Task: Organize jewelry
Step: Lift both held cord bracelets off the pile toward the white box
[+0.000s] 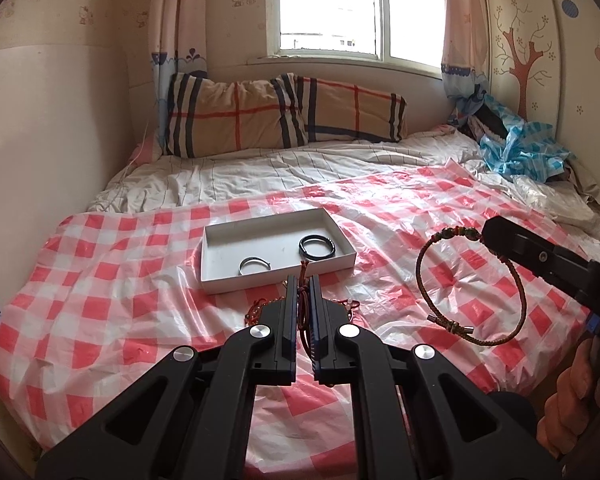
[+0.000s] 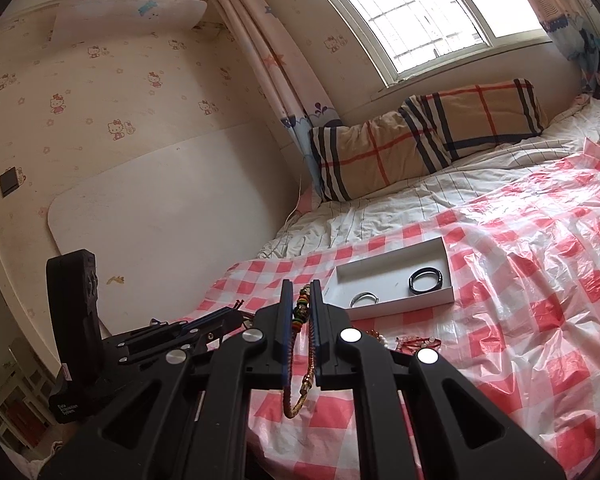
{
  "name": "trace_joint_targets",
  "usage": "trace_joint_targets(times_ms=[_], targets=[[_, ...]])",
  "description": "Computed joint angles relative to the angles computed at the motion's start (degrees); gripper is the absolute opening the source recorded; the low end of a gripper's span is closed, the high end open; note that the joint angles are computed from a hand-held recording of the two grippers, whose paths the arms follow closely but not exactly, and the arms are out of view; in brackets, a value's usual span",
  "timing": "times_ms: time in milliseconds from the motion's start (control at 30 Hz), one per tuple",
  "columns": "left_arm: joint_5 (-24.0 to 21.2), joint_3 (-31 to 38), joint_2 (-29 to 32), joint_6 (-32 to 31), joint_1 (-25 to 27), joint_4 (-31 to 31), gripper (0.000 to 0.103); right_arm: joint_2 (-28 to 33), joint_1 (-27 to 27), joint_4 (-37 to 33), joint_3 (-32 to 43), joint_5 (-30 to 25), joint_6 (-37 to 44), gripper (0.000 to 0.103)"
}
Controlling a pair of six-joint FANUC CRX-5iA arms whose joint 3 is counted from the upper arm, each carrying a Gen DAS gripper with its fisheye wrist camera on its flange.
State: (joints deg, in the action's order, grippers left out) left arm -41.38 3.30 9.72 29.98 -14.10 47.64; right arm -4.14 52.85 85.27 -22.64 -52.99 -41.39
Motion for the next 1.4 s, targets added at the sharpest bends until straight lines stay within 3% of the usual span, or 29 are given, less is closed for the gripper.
trace_joint_targets(times_ms=[467,1400], targets=[[1.17,-2.69,-3.21,-3.11,0.90,4.82,0.005,0.25,2.16,1.55,2.12,-2.30,2.32,0.009],[0.92,-0.03,-1.01,-1.46,1.08,3.33,0.005,1.35,0.00,1.30,3.09,1.18,3.09,0.009]])
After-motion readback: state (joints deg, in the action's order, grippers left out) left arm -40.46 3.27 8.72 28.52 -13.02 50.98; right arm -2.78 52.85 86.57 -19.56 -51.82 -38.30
